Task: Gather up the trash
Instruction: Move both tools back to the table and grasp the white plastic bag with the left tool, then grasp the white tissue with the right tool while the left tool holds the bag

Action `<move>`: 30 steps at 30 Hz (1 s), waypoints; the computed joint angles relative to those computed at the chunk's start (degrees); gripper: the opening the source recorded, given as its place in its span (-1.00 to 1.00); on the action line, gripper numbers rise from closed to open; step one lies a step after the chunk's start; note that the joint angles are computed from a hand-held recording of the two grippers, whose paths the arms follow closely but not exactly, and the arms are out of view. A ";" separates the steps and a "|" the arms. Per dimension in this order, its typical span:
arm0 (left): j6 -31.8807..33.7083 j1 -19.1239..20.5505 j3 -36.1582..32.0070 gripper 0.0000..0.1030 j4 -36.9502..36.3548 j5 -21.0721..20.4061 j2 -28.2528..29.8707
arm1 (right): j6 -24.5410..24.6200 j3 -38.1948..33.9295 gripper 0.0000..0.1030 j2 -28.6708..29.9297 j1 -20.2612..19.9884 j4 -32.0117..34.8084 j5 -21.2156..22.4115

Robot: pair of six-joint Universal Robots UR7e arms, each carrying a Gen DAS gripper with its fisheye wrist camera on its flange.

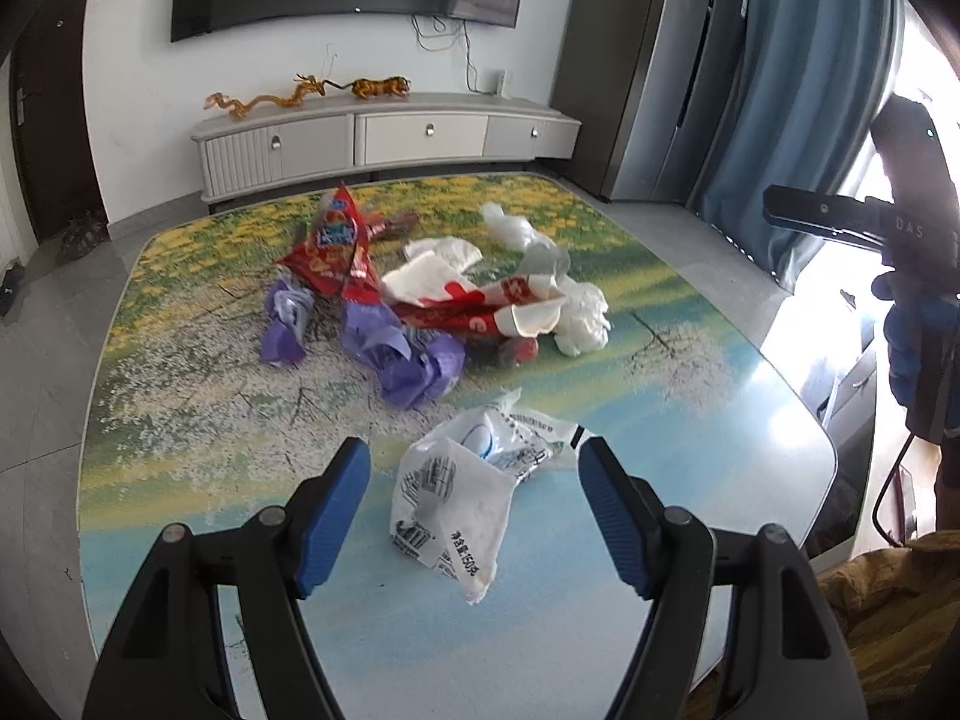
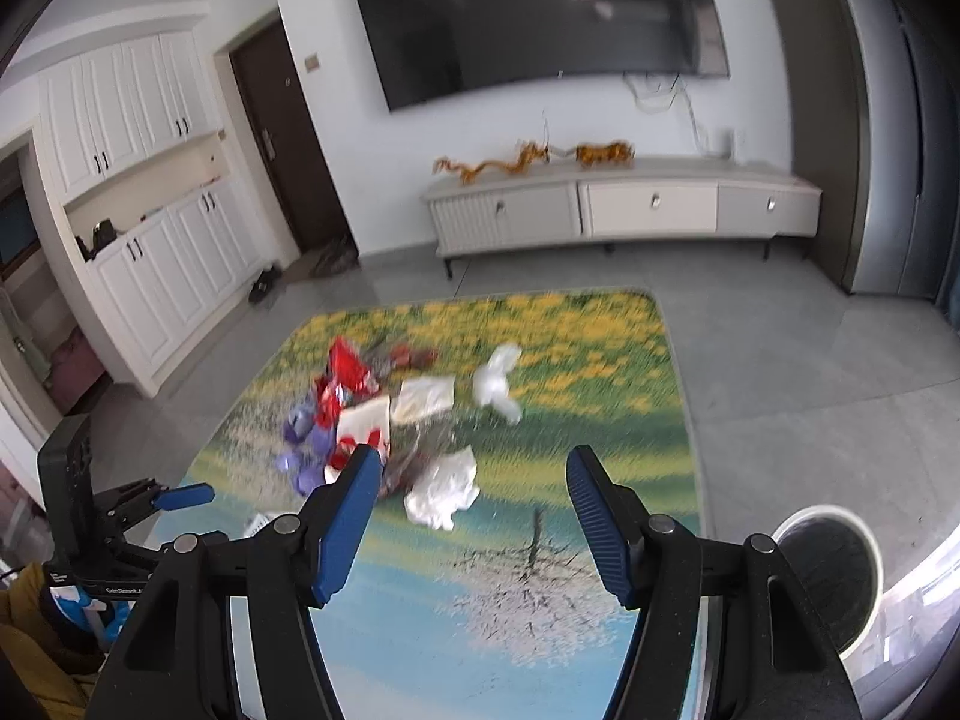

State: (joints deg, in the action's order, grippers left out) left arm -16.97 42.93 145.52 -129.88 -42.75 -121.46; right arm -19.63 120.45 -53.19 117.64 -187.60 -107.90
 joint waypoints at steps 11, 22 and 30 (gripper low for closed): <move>7.41 4.54 -0.58 0.37 -4.68 -2.18 5.32 | -0.11 -3.55 0.20 3.49 -2.04 6.79 0.42; 11.29 9.01 -1.12 0.36 -8.89 -4.36 9.34 | -2.45 -8.83 0.20 8.81 -3.22 15.09 -0.11; 11.09 10.47 -1.56 -0.14 -10.48 -5.91 11.18 | -3.82 -14.18 0.20 13.48 -3.88 19.14 0.00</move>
State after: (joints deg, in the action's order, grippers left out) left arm -5.88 53.40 143.96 -140.36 -48.66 -110.28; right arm -23.45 106.27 -39.72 113.77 -168.46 -107.89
